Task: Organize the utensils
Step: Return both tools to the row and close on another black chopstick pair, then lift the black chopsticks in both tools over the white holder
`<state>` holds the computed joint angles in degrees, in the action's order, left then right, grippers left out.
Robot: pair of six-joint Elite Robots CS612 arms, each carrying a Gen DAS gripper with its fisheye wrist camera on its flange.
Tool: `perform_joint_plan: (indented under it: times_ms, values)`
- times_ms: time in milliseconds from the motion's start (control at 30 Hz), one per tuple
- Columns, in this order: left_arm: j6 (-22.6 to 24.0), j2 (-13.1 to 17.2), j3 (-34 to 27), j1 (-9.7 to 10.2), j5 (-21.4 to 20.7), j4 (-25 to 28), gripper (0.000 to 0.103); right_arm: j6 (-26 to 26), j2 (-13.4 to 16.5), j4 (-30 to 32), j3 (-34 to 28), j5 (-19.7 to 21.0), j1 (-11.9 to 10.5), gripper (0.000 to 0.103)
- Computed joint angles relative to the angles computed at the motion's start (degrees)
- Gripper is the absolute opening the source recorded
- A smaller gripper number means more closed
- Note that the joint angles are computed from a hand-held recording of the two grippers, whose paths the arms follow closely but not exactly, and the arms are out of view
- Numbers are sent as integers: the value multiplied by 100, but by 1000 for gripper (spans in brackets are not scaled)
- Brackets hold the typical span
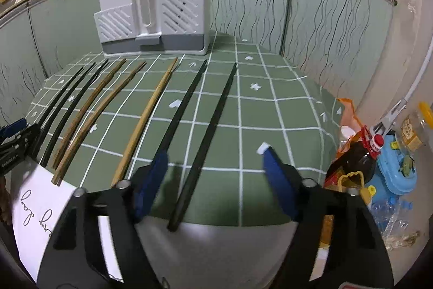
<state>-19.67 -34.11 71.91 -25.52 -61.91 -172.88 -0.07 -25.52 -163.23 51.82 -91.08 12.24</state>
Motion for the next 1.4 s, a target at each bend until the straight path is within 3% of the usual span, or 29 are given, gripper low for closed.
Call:
perform_joint_plan:
  times_ms: [133,433,500,567,667,933,1400]
  values:
    - [111,31,-40,-6,-134,-83,34,3,37,59,-36,-31,21,43]
    - [74,46,-128,4,-243,63,26,201,21,135,-33,-93,-13,8]
    - [36,49,-156,8,-256,117,25,196,19,153,-33,-46,-20,7]
    - [-1,53,-170,10,-291,124,9,186,20,155,-36,-29,-23,6]
    - [-16,66,-212,11,-250,208,7,220,10,123,-7,21,-34,6]
    - [-183,-16,-37,81,-531,-4,6,191,-34,-36,99,246,-51,6]
    - [-208,-69,22,85,-569,-59,6,135,-133,3,186,448,-72,6]
